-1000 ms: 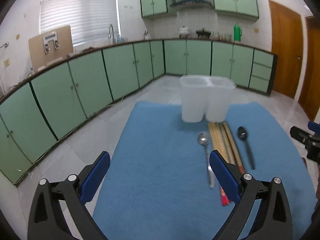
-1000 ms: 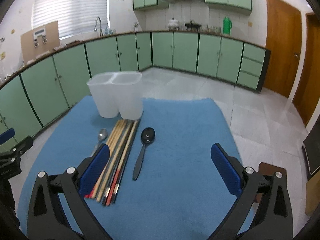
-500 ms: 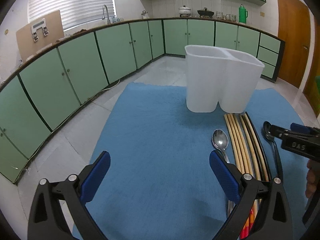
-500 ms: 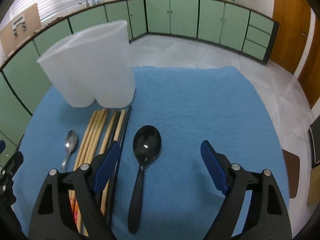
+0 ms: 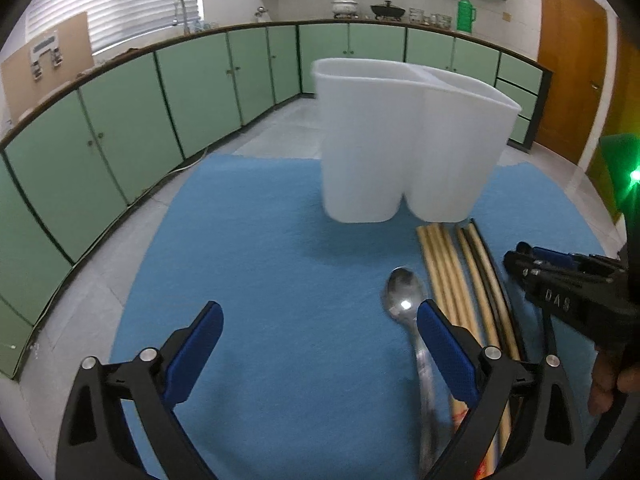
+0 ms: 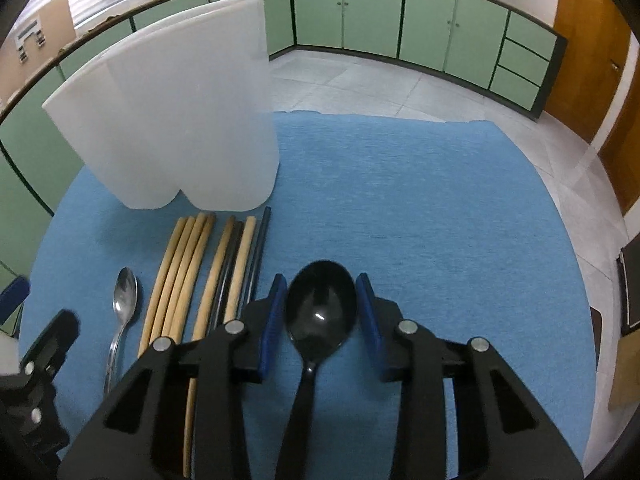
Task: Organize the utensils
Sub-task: 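Grasp the black spoon with the right tool while the left tool grasps the metal spoon, then lift both spoons and drop them into the white utensil holder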
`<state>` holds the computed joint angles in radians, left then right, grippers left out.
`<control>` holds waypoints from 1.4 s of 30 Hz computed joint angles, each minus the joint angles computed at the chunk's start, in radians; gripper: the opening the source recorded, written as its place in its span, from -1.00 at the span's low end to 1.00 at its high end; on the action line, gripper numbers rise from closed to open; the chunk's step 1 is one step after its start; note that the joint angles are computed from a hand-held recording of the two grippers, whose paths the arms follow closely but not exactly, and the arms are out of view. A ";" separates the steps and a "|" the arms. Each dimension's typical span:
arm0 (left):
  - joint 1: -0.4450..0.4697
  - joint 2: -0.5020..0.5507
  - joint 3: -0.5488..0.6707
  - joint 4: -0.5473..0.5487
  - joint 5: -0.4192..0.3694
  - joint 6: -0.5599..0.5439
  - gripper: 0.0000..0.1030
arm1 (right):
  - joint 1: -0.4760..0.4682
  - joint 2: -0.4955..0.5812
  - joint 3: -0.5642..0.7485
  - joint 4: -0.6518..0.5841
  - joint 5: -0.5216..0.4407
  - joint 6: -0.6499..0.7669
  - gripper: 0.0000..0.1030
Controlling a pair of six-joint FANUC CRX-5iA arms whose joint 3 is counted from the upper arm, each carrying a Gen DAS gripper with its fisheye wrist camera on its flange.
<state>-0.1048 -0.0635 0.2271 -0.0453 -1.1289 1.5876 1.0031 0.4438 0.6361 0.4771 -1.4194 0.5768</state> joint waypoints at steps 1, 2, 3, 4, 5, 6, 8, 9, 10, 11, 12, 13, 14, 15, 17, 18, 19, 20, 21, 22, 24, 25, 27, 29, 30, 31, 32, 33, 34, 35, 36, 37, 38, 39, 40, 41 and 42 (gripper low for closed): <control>-0.005 0.010 0.009 0.001 0.000 -0.002 0.85 | 0.000 -0.006 -0.005 -0.001 0.001 0.000 -0.34; -0.012 0.019 0.015 0.003 0.001 -0.003 0.85 | -0.001 -0.011 -0.012 -0.003 0.005 -0.001 -0.34; -0.019 0.032 0.026 0.002 -0.001 -0.003 0.85 | -0.002 -0.022 -0.025 -0.006 0.013 -0.005 -0.34; -0.026 0.045 0.038 0.001 -0.004 -0.003 0.85 | -0.002 -0.024 -0.024 -0.008 0.014 -0.006 -0.34; -0.033 0.057 0.050 -0.005 -0.007 -0.001 0.85 | -0.004 -0.030 -0.032 -0.009 0.018 -0.007 -0.34; -0.043 0.072 0.068 -0.022 -0.017 0.004 0.85 | -0.005 -0.035 -0.038 -0.009 0.022 -0.007 -0.34; -0.060 0.097 0.098 -0.055 -0.037 0.018 0.85 | -0.015 -0.029 -0.029 -0.013 0.028 0.005 -0.34; -0.066 0.112 0.116 -0.072 -0.050 0.024 0.85 | -0.017 -0.033 -0.035 -0.012 0.033 0.005 -0.34; -0.071 0.126 0.131 -0.085 -0.064 0.030 0.85 | -0.017 -0.036 -0.043 -0.011 0.039 0.004 -0.33; -0.072 0.135 0.139 -0.089 -0.073 0.032 0.85 | -0.015 -0.043 -0.058 -0.007 0.046 0.000 -0.33; -0.071 0.149 0.151 -0.089 -0.085 0.032 0.85 | -0.012 -0.050 -0.071 -0.003 0.052 -0.005 -0.33; -0.077 0.145 0.137 -0.094 -0.084 0.041 0.85 | -0.009 -0.055 -0.083 0.001 0.056 -0.010 -0.33; -0.077 0.154 0.145 -0.093 -0.093 0.040 0.86 | -0.009 -0.056 -0.086 0.001 0.059 -0.009 -0.32; -0.069 0.156 0.144 -0.081 -0.091 0.036 0.87 | -0.009 -0.055 -0.085 0.000 0.058 -0.006 -0.32; -0.055 0.168 0.158 -0.056 -0.103 0.034 0.87 | -0.005 -0.055 -0.083 -0.006 0.054 -0.005 -0.32; -0.051 0.174 0.164 -0.047 -0.108 0.032 0.87 | -0.008 -0.049 -0.070 -0.016 0.046 0.009 -0.32; -0.046 0.176 0.166 -0.038 -0.113 0.029 0.87 | -0.013 -0.040 -0.049 -0.027 0.035 0.027 -0.31; -0.042 0.177 0.165 -0.027 -0.113 0.026 0.85 | -0.019 -0.029 -0.025 -0.040 0.023 0.045 -0.30; -0.035 0.179 0.167 -0.016 -0.117 0.022 0.83 | -0.023 -0.021 -0.006 -0.054 0.013 0.061 -0.29; -0.025 0.179 0.163 0.006 -0.115 0.011 0.78 | -0.030 -0.010 0.021 -0.072 -0.004 0.085 -0.28; 0.002 0.180 0.162 0.049 -0.103 -0.019 0.40 | -0.040 0.007 0.060 -0.096 -0.030 0.118 -0.29; 0.011 0.178 0.157 0.070 -0.095 -0.035 0.26 | -0.044 0.014 0.076 -0.105 -0.040 0.131 -0.30; 0.025 0.173 0.139 0.115 -0.077 -0.066 -0.20 | -0.049 0.021 0.093 -0.116 -0.049 0.143 -0.34; 0.033 0.163 0.105 0.150 -0.048 -0.086 -0.44 | -0.051 0.018 0.093 -0.123 -0.043 0.144 -0.35; 0.036 0.164 0.106 0.157 -0.048 -0.092 -0.44 | -0.051 0.013 0.085 -0.124 -0.035 0.138 -0.35; 0.038 0.161 0.098 0.164 -0.039 -0.100 -0.44 | -0.051 0.005 0.072 -0.123 -0.023 0.131 -0.35; 0.045 0.154 0.080 0.182 -0.024 -0.113 -0.44 | -0.050 -0.014 0.043 -0.122 0.005 0.116 -0.35; 0.056 0.143 0.058 0.217 -0.003 -0.131 -0.44 | -0.046 -0.033 0.011 -0.112 0.035 0.101 -0.35; 0.066 0.126 0.028 0.246 0.026 -0.147 -0.44 | -0.037 -0.057 -0.033 -0.084 0.072 0.084 -0.35; 0.072 0.107 0.000 0.264 0.055 -0.160 -0.44 | -0.027 -0.080 -0.076 -0.043 0.110 0.066 -0.35; 0.080 0.078 -0.041 0.287 0.104 -0.187 -0.44 | -0.015 -0.108 -0.131 0.004 0.150 0.041 -0.35; 0.085 0.051 -0.076 0.304 0.149 -0.208 -0.44 | -0.003 -0.136 -0.188 0.064 0.194 0.010 -0.35; 0.087 0.030 -0.102 0.318 0.185 -0.222 -0.44 | 0.008 -0.158 -0.231 0.111 0.226 -0.018 -0.35; 0.091 -0.001 -0.143 0.339 0.236 -0.242 -0.45 | 0.018 -0.179 -0.276 0.164 0.258 -0.050 -0.35; 0.095 -0.027 -0.179 0.362 0.281 -0.268 -0.45 | 0.023 -0.194 -0.308 0.207 0.282 -0.071 -0.35; 0.096 -0.053 -0.214 0.380 0.330 -0.296 -0.45 | 0.028 -0.209 -0.339 0.249 0.308 -0.085 -0.35; 0.089 -0.079 -0.250 0.381 0.375 -0.311 -0.45 | 0.031 -0.218 -0.359 0.276 0.327 -0.087 -0.35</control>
